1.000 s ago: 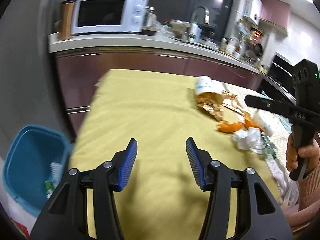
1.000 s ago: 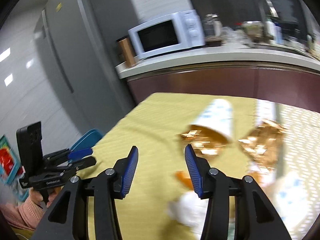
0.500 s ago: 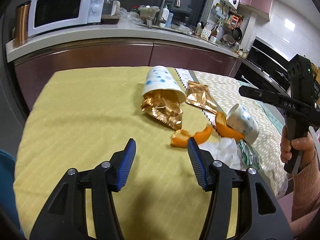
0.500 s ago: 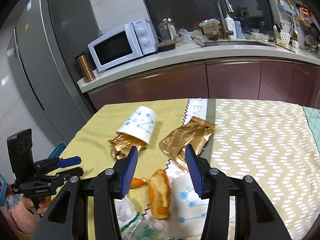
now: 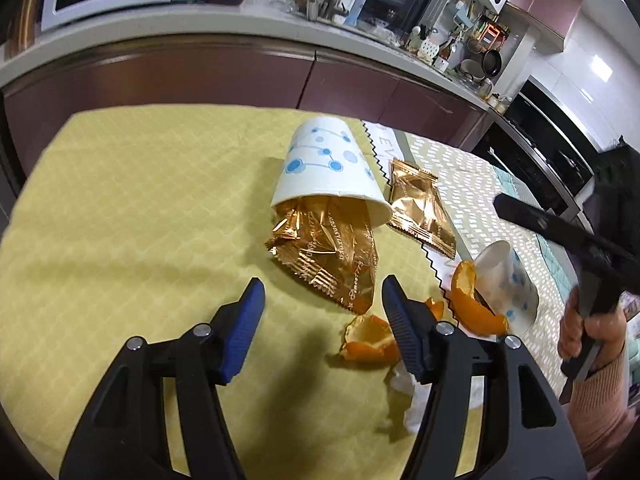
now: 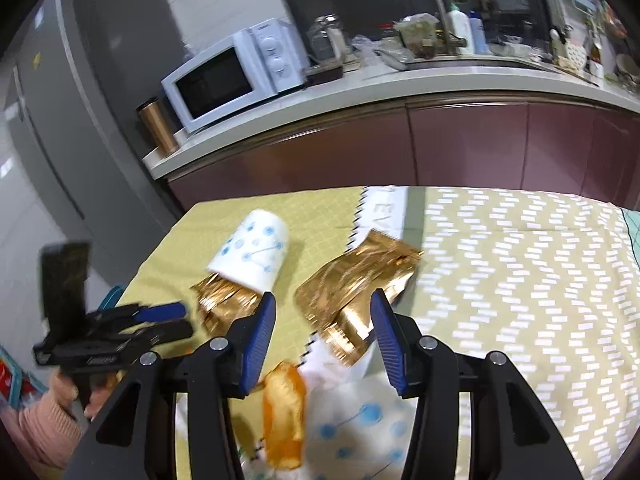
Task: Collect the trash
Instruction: 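Move both tools back over the table toward the paper cups and peels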
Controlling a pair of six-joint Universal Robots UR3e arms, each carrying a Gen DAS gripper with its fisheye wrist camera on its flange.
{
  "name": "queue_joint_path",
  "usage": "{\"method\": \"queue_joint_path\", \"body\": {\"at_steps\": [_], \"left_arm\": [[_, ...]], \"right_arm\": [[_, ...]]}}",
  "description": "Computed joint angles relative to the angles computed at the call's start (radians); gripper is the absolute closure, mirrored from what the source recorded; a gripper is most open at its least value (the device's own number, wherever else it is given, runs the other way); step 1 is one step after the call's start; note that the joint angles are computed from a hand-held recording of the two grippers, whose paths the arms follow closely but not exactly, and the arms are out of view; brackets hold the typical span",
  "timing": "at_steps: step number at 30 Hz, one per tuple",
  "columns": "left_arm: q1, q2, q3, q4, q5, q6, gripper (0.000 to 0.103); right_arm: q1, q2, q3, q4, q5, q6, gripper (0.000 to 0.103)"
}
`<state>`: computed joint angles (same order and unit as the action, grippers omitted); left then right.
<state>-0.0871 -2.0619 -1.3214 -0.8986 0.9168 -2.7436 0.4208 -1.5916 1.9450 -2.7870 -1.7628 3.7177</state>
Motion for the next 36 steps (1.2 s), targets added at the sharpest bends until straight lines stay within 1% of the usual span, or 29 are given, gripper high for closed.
{"method": "queue_joint_path", "body": {"at_steps": [2,9,12,14,18,19,20,21,22,25,26,29,32,34,36], "left_arm": [[-0.016,-0.042,0.055,-0.026,0.002,-0.01,0.043],[-0.045,-0.122,0.159,-0.056,-0.003,-0.058,0.044],[-0.046,-0.136,0.176,-0.066,-0.01,-0.071,0.053],[-0.05,-0.137,0.173,-0.063,-0.008,-0.083,0.066],[-0.048,-0.124,0.139,-0.039,-0.012,-0.093,0.075],[-0.044,-0.117,0.13,-0.041,-0.02,-0.088,0.076],[-0.034,-0.099,0.105,-0.039,-0.029,-0.079,0.081],[-0.033,-0.093,0.094,-0.035,-0.036,-0.076,0.082],[-0.03,-0.083,0.078,-0.029,-0.038,-0.072,0.085],[-0.02,-0.045,0.025,-0.013,-0.053,-0.057,0.088],[-0.015,-0.027,0.004,-0.011,-0.057,-0.046,0.09],[0.002,0.029,-0.067,0.006,-0.064,-0.015,0.09],[0.034,0.081,-0.126,-0.013,-0.095,0.044,0.096],[0.061,0.133,-0.186,-0.007,-0.11,0.084,0.096],[0.098,0.181,-0.234,-0.035,-0.142,0.138,0.096]], "right_arm": [[0.038,0.008,-0.012,0.008,-0.003,-0.011,0.056],[0.176,0.094,-0.133,0.125,-0.078,-0.043,0.057],[0.206,0.124,-0.159,0.161,-0.092,-0.038,0.057],[0.22,0.137,-0.168,0.174,-0.098,-0.03,0.058],[0.247,0.156,-0.189,0.206,-0.124,-0.019,0.061],[0.252,0.159,-0.192,0.209,-0.128,-0.015,0.061],[0.253,0.158,-0.191,0.217,-0.126,-0.016,0.063],[0.254,0.158,-0.189,0.218,-0.124,-0.013,0.067],[0.257,0.16,-0.189,0.222,-0.125,-0.009,0.069],[0.256,0.157,-0.181,0.226,-0.117,0.0,0.076],[0.257,0.155,-0.176,0.227,-0.117,0.007,0.08],[0.256,0.147,-0.159,0.218,-0.115,0.014,0.092],[0.26,0.141,-0.148,0.203,-0.123,0.024,0.096],[0.267,0.137,-0.145,0.196,-0.134,0.03,0.098],[0.271,0.133,-0.145,0.191,-0.143,0.032,0.099]]}}
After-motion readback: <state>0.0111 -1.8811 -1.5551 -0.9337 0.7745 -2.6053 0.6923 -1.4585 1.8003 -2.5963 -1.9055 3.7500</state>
